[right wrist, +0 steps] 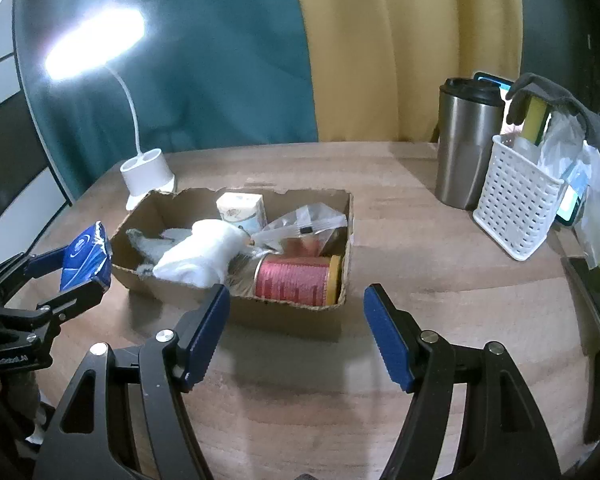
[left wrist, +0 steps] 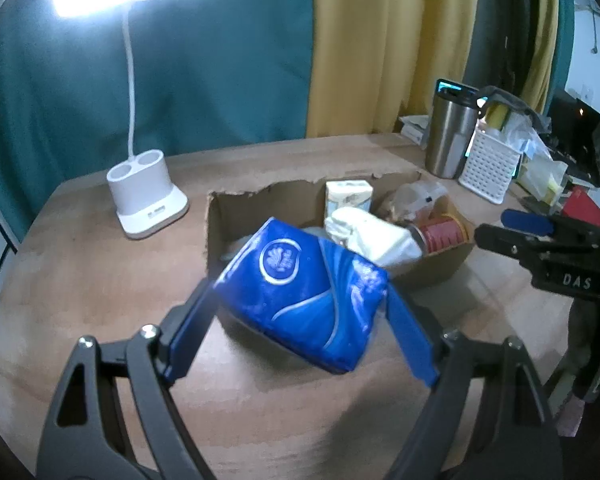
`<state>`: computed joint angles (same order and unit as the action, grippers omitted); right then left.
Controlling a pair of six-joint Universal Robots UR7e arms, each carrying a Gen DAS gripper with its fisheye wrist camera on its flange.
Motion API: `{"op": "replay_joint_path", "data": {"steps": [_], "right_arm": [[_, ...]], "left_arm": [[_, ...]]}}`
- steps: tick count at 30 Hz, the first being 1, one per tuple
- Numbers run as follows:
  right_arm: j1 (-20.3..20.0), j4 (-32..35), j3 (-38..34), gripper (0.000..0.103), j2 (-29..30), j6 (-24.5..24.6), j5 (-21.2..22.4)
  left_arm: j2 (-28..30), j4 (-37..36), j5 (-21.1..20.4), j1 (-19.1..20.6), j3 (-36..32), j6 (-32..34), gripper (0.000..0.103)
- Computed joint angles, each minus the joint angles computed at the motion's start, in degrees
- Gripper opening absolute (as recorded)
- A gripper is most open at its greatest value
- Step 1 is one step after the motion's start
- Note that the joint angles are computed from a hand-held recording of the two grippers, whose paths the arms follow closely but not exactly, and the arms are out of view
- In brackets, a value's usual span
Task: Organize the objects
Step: 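Carry the blue packet with the left tool over the box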
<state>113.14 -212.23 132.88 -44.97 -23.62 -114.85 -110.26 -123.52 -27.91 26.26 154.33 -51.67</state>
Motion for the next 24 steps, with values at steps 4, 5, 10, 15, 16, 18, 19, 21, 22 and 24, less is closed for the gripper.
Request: {"op": "replay_joint_path", "data": {"steps": [4,5,10,15,16,18,19,21,22,24], "right_arm": [[-0.6,0.53,-0.55,0.073,-0.19,-0.16,0.35],[-0.77,0.63,-0.7,0.073,-0.26,-0.2,0.44],[-1.56,1.21,-1.53,0.073,-0.6,-0.64,1.07],[-2.07,1.78,-2.2,0.073,-0.59,-0.93,1.48],[-2.19,1.87,-2.29,0.073,-0.59,-0.98,1.61],[-2.46,1.85,-2.29,0.073,-0.59,-1.07,1.75],[-2.63,1.9,-2.34,0.073,-0.61,-1.09,1.85],[-2.87,2.09,-2.54,0.073,-0.53,-1.11,1.81],[-2.99,2.22,-2.63,0.073,-0.52,-1.13,1.78],[-3.18,2.33,-2.92,0.073,-0.4,-1.07,1.75]], "left_arm": [[3.03,-5.24,0.35,1.58,-0.49,2.68,0.084],[3.81,-6.7,0.35,2.0,-0.57,3.4,0.084],[7.26,-12.73,0.3,3.83,-1.1,7.43,0.084],[9.76,-17.35,0.67,5.66,-1.83,10.68,0.084],[10.3,-18.58,0.73,6.07,-1.98,11.51,0.084],[11.49,-20.89,0.96,6.77,-2.21,13.1,0.084],[12.11,-22.05,0.98,7.26,-2.42,13.92,0.084],[13.38,-24.63,0.9,8.2,-2.76,15.49,0.084],[13.85,-25.38,0.94,8.5,-2.92,15.91,0.084],[14.88,-27.11,0.97,9.23,-3.26,16.82,0.084]]}}
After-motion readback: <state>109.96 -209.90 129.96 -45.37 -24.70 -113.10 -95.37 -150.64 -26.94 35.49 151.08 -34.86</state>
